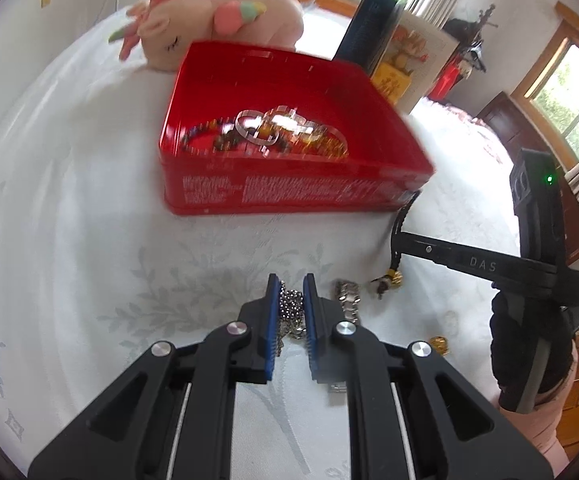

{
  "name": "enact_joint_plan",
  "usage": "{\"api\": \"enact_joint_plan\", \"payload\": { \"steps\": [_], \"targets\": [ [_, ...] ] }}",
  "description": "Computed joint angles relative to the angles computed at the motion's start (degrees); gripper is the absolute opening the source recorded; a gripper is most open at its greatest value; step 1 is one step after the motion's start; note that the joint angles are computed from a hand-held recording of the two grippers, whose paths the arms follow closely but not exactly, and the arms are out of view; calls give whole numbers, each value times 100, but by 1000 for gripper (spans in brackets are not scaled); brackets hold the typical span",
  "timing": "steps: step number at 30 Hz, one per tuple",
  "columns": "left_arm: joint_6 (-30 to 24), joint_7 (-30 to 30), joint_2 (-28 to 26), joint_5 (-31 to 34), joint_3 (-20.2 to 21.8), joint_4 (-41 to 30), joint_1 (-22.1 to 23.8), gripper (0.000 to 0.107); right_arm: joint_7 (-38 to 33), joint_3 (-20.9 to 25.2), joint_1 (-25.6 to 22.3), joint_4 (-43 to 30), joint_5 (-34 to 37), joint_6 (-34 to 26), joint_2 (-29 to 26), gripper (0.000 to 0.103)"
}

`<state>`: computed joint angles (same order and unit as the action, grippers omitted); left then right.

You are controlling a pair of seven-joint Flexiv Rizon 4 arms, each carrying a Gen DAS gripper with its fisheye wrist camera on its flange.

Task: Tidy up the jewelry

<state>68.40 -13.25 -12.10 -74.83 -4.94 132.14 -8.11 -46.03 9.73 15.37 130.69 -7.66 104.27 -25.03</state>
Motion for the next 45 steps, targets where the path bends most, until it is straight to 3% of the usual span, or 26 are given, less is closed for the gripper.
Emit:
{"api": "enact_joint_plan", "payload": {
  "steps": [8, 13, 19, 24, 28, 31, 34, 37, 43, 45],
  "targets": [
    [-242, 558, 545, -717, 123, 139, -142, 10, -389, -262, 406, 387, 270, 710, 561, 3],
    [-335, 570, 744, -811, 219, 105, -216, 10, -420, -107, 262, 331, 178, 636, 733, 3],
    [-356, 504, 872, -842, 258, -85, -242, 10, -596, -456, 602, 155, 300, 365, 944, 3],
    [-448, 490, 899, -957, 275, -362, -211, 10, -611, -259, 310, -135, 139, 202, 971, 3],
    [-435, 444, 749, -1057, 238, -688, -183, 10, -590, -169, 152, -384, 12, 102, 906, 3],
    [-441, 308, 546, -953, 192, -946, -141, 10, -579, -371, 296, -568, 40, 55, 813, 3],
    [-396, 186, 287, -913, 115, -1205, -97, 10, -533, -209, 68, -860, -51, -17, 573, 3],
    [-194, 255, -27, -1128, -10, -1506, -89, 10, -500, -521, 300, -1079, -25, -116, 389, 3],
    [-2, 347, -599, -1326, -176, -1993, -46, 10, -432, -409, 55, -1646, -136, -437, -128, 3],
    [6, 105, -828, -1053, -203, -2145, 5, 10, -433, -279, -96, -1838, -185, -613, -308, 3]
  ]
}}
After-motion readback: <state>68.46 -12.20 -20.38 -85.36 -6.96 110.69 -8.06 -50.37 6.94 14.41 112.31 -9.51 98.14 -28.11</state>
